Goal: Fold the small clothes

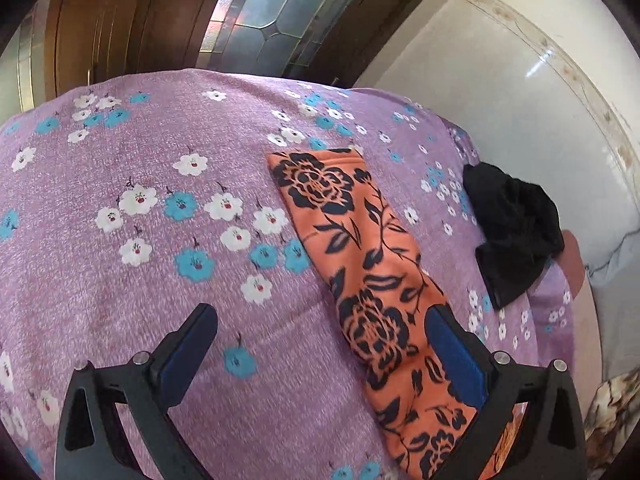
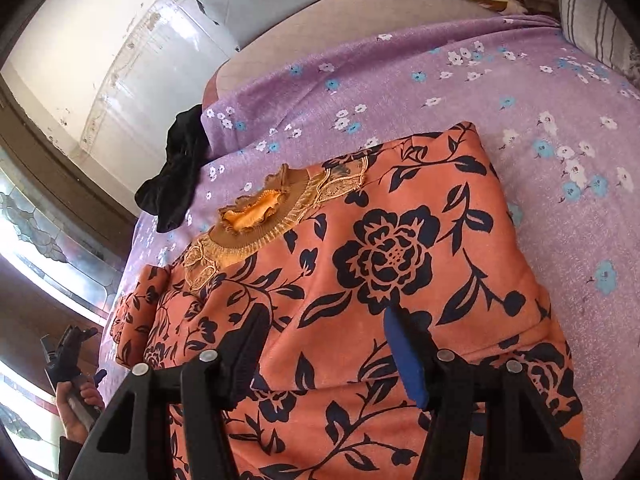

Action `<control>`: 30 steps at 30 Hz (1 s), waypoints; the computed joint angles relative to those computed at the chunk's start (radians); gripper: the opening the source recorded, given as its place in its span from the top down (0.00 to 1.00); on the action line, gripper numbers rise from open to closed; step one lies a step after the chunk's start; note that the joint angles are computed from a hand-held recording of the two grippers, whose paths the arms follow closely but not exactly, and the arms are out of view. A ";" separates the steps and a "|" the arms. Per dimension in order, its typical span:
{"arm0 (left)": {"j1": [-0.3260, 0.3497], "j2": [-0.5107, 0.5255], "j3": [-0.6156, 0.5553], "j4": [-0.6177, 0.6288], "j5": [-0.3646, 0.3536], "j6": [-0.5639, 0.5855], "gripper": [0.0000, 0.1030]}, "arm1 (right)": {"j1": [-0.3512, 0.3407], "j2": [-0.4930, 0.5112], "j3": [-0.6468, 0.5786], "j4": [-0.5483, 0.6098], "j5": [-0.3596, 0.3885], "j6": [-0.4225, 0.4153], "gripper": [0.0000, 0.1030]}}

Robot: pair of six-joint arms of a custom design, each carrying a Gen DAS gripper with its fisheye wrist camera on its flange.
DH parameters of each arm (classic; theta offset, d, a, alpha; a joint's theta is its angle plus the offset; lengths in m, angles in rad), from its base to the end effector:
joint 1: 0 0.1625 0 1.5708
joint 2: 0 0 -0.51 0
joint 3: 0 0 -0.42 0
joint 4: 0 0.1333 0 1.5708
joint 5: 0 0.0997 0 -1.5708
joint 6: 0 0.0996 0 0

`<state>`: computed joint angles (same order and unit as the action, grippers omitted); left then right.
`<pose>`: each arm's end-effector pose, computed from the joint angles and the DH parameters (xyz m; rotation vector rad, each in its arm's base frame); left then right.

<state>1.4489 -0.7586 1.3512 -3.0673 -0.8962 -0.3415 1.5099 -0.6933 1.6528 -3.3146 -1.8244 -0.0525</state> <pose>0.0918 -0.8589 0.3090 -0.6633 2.3205 -1.3158 0.0611 -0.7771 0.1467 -0.1509 -2.6505 1.0755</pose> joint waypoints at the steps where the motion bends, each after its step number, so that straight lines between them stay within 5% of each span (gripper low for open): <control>1: 0.016 0.003 -0.018 0.022 -0.033 -0.021 0.06 | 0.001 0.004 -0.003 0.002 0.003 -0.002 0.38; 4: 0.031 0.021 -0.053 -0.013 -0.087 -0.001 0.07 | 0.010 0.020 -0.018 -0.004 -0.011 -0.030 0.38; 7: 0.053 0.040 -0.109 0.081 -0.232 -0.043 0.26 | 0.018 0.034 -0.033 -0.003 -0.025 -0.055 0.38; 10: 0.035 0.074 -0.155 0.120 -0.197 -0.020 0.30 | 0.019 0.041 -0.041 0.001 -0.034 -0.064 0.38; 11: 0.031 0.083 -0.168 0.131 -0.187 -0.018 0.41 | 0.017 0.040 -0.041 0.004 -0.032 -0.063 0.38; 12: 0.034 0.089 -0.181 0.141 -0.211 -0.031 0.66 | 0.015 0.039 -0.041 0.004 -0.029 -0.063 0.38; 15: 0.043 0.105 -0.208 0.167 -0.214 -0.063 0.92 | 0.010 0.037 -0.044 0.001 -0.034 -0.058 0.38; 18: 0.027 0.104 -0.196 0.130 -0.153 -0.045 0.94 | 0.005 0.033 -0.046 -0.003 -0.023 -0.044 0.38; 21: -0.025 0.104 -0.181 0.060 -0.100 0.102 0.94 | 0.007 0.028 -0.040 -0.032 -0.015 -0.044 0.38; 30: -0.227 0.086 -0.014 -0.064 -0.129 0.507 0.94 | 0.011 -0.013 0.012 -0.164 0.009 -0.030 0.38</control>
<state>1.2219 -0.6727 1.3373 -3.1311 -1.0254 0.1654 1.5206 -0.7064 1.6651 -3.4784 -1.8155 -0.0825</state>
